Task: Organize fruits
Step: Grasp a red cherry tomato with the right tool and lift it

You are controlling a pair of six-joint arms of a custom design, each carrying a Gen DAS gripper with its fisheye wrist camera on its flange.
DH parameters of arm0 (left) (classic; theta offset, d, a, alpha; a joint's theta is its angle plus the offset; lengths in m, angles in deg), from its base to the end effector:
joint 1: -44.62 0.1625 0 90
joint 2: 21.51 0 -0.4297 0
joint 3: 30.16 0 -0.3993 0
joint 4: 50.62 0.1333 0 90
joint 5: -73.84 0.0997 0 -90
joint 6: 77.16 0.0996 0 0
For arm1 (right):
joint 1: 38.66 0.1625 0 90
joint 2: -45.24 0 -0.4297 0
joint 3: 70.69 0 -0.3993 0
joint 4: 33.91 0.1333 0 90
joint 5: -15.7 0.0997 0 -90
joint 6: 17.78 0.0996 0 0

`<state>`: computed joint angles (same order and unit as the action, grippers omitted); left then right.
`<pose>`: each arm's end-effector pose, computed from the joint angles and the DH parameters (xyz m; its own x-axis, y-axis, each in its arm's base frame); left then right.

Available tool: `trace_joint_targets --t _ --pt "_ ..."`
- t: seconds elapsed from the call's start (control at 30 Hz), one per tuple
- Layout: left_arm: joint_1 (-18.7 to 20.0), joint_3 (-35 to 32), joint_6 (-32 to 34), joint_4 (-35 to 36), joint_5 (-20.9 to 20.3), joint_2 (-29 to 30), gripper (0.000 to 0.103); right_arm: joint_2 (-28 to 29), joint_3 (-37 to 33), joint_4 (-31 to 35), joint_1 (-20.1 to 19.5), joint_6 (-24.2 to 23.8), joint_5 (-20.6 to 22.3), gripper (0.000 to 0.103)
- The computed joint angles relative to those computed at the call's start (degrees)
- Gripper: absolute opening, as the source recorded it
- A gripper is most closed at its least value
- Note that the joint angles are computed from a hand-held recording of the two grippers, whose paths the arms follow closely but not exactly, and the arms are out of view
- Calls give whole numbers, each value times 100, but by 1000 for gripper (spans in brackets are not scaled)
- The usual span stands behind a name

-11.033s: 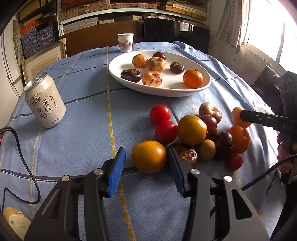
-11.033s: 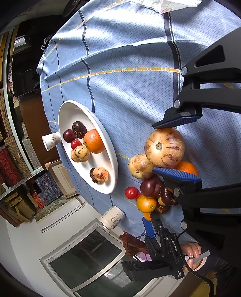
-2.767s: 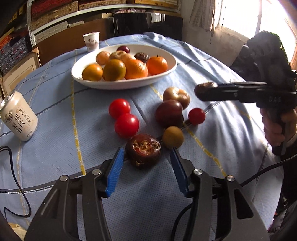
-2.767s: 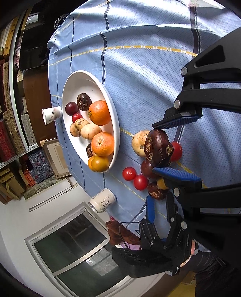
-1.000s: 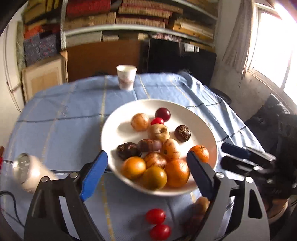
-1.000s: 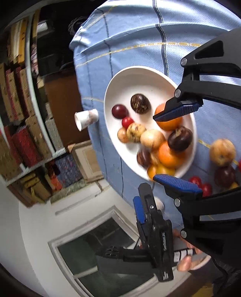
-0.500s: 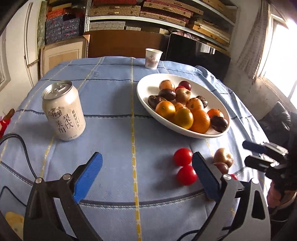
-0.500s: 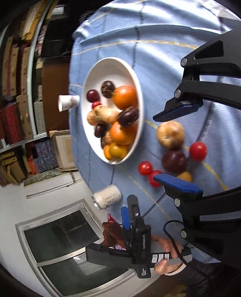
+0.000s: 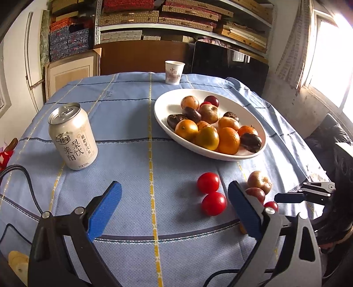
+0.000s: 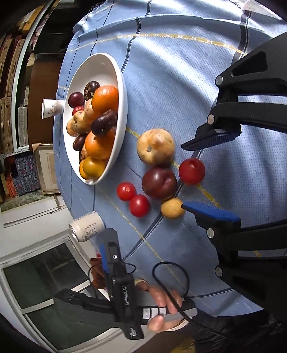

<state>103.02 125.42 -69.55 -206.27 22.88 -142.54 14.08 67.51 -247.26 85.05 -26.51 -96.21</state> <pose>0.0450 -0.3009 0.2895 -0.7653 0.2253 -0.6030 0.5549 0.7057 -0.4406 0.2866 -0.2564 -0.0576 -0.7395 -0.5440 0.3966 -0.6524 0.7242 -0.2232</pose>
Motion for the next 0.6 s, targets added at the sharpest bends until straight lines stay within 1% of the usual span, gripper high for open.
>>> trace_joint_targets --t 0.13,0.2,0.33,0.4,0.53,0.6 --pt "5 15 10 -41 39 46 95 63 -68 101 76 -9 -187 46" --pt "-1 19 19 -46 47 45 95 84 -80 114 98 -26 -205 44" --pt "-4 46 53 -123 89 122 95 110 -118 187 131 -30 -269 43" --pt "-20 62 54 -130 119 130 95 116 -131 228 124 -4 -295 38" --pt "-57 81 42 -105 166 127 95 129 -150 226 127 13 -358 35" --pt "-73 92 44 -108 190 131 95 144 -164 214 134 15 -400 30"
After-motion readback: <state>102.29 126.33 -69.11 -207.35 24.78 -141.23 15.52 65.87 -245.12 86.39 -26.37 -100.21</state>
